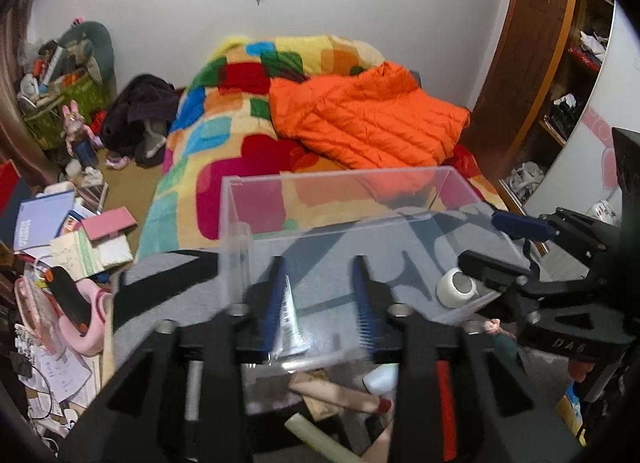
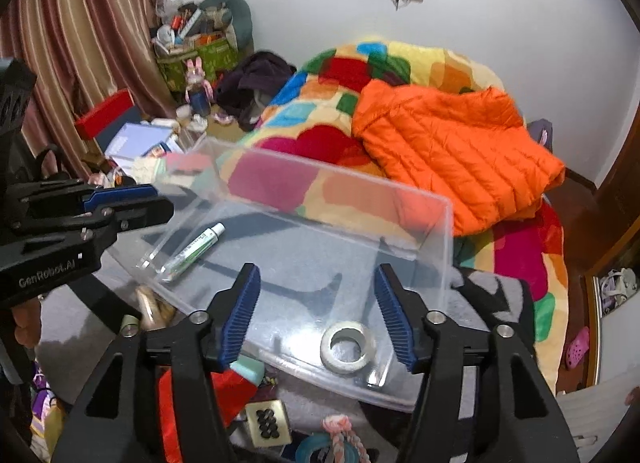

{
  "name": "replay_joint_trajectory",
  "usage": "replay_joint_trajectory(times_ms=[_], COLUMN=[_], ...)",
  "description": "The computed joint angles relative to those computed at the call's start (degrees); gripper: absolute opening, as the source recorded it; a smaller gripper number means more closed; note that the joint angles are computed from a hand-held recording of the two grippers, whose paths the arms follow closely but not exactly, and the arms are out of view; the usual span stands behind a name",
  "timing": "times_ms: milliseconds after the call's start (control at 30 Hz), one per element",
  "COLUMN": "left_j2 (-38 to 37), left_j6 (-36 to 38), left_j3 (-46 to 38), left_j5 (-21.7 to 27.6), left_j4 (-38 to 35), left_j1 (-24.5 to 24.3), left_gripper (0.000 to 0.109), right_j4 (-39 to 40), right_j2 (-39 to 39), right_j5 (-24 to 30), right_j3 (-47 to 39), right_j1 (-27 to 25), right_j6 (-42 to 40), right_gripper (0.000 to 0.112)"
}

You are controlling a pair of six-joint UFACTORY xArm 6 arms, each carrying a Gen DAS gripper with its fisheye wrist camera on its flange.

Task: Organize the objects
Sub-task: 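Open both tools to drop the tube and tape roll into the box, then grasp the pale green tube with the left tool while the right tool grasps the purple bottle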

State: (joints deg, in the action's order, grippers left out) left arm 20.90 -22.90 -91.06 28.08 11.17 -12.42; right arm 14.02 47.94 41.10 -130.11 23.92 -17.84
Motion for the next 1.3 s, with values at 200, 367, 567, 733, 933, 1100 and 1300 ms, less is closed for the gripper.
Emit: replay_joint_trajectory(times_ms=[200, 367, 567, 733, 933, 1100, 1300], left_j2=[-7.5, -11.7, -13.1, -13.0, -12.6, -14.3, -16.9], left_j6=[-9.4, -17.1, -20.0, -20.5, -23.5, -26.2, -27.4], left_j3=[9.1, 15.3, 20.3, 22.6, 25.0, 28.3, 30.9], left_j5=[-3.5, -3.8, -2.0, -0.9, -0.5, -1.9, -1.3], left_j4=[9.9, 15.7, 15.3, 13.7, 13.4, 14.7, 16.8], left_j1=[-0.5, -1.1, -2.5, -3.6, -3.5, -2.7, -1.5], left_gripper=[0.062, 0.071, 0.075, 0.075, 0.075, 0.074, 0.064], right_j4=[3.4, 2.9, 3.5, 0.8, -6.7, -5.1, -1.3], right_j2=[-11.2, -17.1, -21.4, -24.5, -25.2, -21.1, -15.7], right_j5=[-10.2, -15.7, -18.4, -22.2, -24.7, -20.9, -15.7], right_j3=[17.1, 27.4, 36.6, 44.3, 48.2, 43.3, 36.6], right_j1=[-0.4, -1.3, -2.6, -3.6, -6.5, -7.9, -7.1], right_j6=[-2.4, -1.7, -1.1, 1.7, 8.1, 7.1, 2.8], right_gripper=[0.069, 0.07, 0.07, 0.07, 0.07, 0.07, 0.059])
